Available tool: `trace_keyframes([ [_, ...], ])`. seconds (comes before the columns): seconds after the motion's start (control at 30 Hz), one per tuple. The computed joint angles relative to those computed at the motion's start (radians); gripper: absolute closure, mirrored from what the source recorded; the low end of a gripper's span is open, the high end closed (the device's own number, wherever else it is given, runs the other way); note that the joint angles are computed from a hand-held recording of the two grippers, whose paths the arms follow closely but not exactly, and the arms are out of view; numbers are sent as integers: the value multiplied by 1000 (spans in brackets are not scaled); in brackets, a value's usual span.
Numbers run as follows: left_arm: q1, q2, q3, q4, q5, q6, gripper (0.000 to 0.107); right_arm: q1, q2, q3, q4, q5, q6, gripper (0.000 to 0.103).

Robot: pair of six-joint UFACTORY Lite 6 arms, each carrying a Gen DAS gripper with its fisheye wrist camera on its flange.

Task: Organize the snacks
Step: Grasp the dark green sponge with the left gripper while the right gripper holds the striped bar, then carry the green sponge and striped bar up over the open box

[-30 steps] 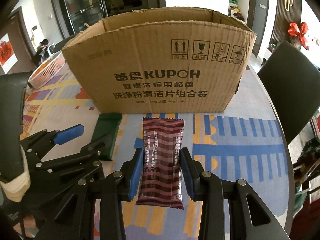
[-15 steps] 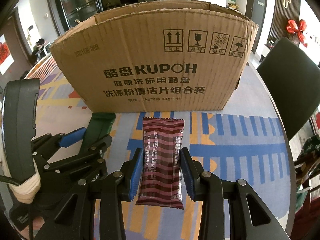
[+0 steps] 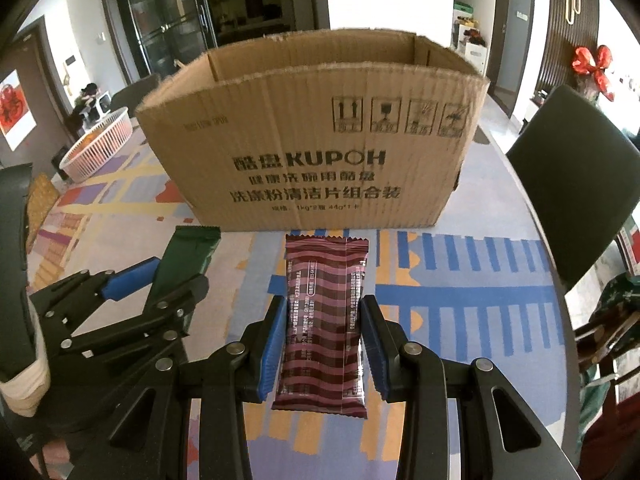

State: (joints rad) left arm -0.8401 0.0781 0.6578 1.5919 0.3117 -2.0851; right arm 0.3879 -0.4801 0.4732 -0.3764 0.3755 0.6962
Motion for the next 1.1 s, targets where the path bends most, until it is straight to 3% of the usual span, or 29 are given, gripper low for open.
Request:
trace_keyframes([
  [0.63, -123, -362, 1, -422, 189, 433, 63, 75, -240, 108, -50, 234, 35, 65],
  [0.93, -138, -384, 96, -476, 250, 541, 63, 54, -242, 227, -65, 283, 1, 65],
  [1.1, -95, -346, 175, -509, 238, 625, 63, 9, -197, 301, -35, 270, -65, 65],
])
